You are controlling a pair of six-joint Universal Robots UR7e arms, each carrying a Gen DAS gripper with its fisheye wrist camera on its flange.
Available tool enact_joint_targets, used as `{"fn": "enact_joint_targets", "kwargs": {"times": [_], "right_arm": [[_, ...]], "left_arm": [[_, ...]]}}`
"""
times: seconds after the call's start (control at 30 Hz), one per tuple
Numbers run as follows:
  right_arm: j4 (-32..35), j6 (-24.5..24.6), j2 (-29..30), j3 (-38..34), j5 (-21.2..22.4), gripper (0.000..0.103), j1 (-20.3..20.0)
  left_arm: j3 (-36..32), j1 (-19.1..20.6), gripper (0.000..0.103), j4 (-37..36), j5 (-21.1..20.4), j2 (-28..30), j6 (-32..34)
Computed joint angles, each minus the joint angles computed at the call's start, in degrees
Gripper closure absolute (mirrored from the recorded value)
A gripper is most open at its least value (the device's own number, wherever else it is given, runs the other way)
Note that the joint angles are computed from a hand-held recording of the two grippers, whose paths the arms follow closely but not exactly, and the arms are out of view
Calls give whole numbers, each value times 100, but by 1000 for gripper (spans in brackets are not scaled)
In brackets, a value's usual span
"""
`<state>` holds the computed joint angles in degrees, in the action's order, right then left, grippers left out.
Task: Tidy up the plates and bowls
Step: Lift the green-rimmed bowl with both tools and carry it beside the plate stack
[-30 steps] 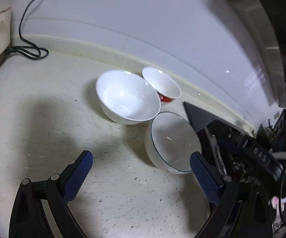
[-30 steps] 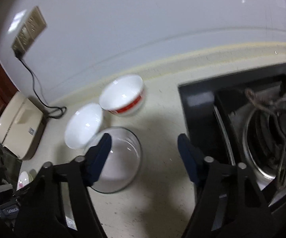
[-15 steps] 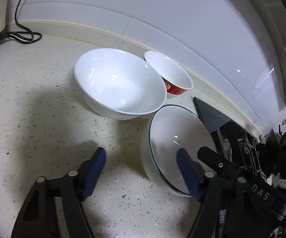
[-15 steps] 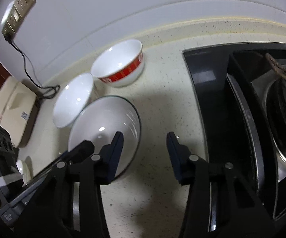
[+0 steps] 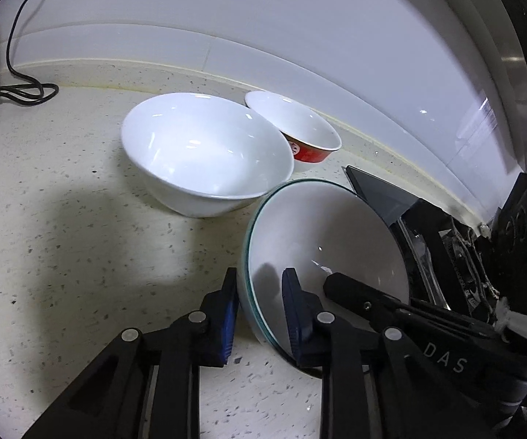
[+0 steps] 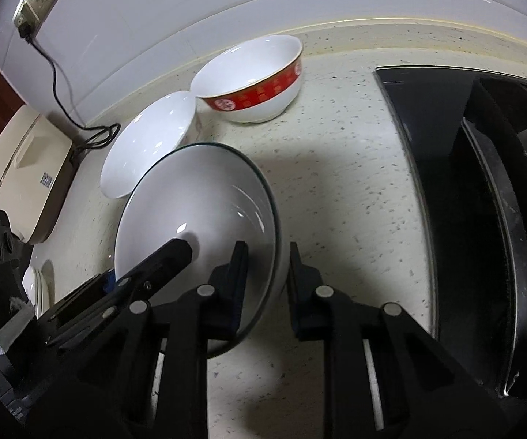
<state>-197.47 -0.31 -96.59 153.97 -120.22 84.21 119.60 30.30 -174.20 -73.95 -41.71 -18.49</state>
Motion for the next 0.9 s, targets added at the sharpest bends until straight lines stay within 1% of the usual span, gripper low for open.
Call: {"fn": "enact_joint_targets", "kwargs": {"times": [0.17, 0.3, 0.47, 0.6, 0.73, 0.9], "right_arm": [[91, 45, 37, -4, -51, 80, 147], [111, 21, 64, -15, 30, 80, 197], [112, -80, 156, -64, 135, 80, 260], [113, -140, 307, -123, 134, 79, 413], [160, -211, 512, -219, 273, 78, 510], [118, -273, 722, -281, 497, 78, 627]], "left_arm": [[6, 45, 78, 55, -31, -52, -129], [88, 49, 78, 29, 39, -168, -175], [185, -11, 78, -38, 296, -258, -265], [269, 16, 78, -10, 430, -407, -377], [384, 37, 78, -30, 611, -583, -547], [567, 18, 78, -288, 940, -735, -587]]}}
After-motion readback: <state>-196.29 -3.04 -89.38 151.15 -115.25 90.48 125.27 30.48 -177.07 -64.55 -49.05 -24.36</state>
